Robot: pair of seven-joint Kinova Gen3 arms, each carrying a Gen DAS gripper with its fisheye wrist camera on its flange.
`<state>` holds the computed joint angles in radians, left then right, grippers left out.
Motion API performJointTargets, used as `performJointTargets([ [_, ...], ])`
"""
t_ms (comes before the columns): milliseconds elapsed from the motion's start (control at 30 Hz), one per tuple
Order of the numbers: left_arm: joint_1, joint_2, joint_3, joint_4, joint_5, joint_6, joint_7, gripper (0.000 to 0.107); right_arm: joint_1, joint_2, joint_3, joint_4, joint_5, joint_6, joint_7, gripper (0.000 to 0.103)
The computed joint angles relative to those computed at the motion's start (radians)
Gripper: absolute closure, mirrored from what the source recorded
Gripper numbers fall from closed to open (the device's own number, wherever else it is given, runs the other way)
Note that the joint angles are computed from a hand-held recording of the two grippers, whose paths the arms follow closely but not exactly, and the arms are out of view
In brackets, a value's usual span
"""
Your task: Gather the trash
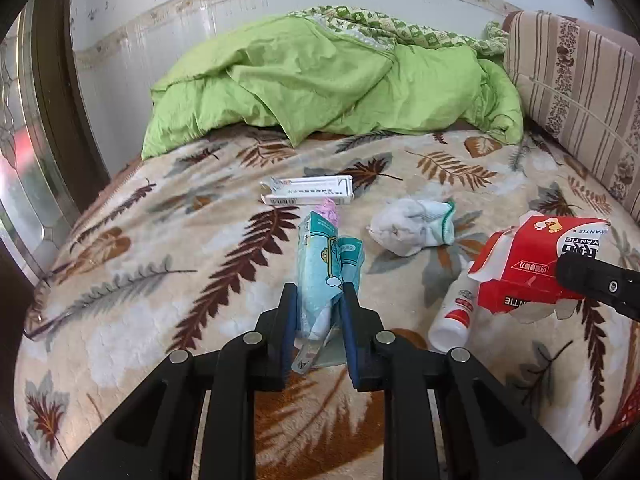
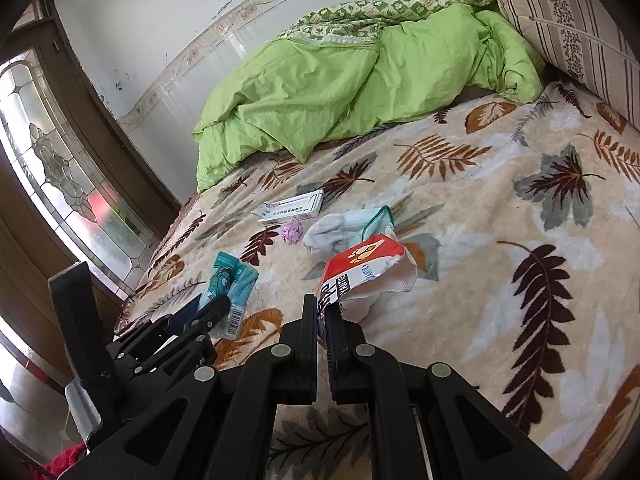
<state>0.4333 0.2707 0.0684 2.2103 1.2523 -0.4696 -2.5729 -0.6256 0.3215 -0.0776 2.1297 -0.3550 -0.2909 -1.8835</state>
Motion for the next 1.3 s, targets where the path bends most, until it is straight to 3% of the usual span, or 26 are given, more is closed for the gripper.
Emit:
performJointTargets([
  [367, 0.005, 0.013, 0.006, -0.007, 0.024, -0.039, -0.013, 0.087, -0.033, 0.012, 0.023, -0.017, -0.023, 0.009, 0.029, 0.098],
  [1300, -0.051, 0.025, 0.042, -0.032, 0.170, -0.116, -0.074, 0.087, -0.036, 0.027, -0.006, -0.041, 0.010, -0.002, 0.047, 0.098],
])
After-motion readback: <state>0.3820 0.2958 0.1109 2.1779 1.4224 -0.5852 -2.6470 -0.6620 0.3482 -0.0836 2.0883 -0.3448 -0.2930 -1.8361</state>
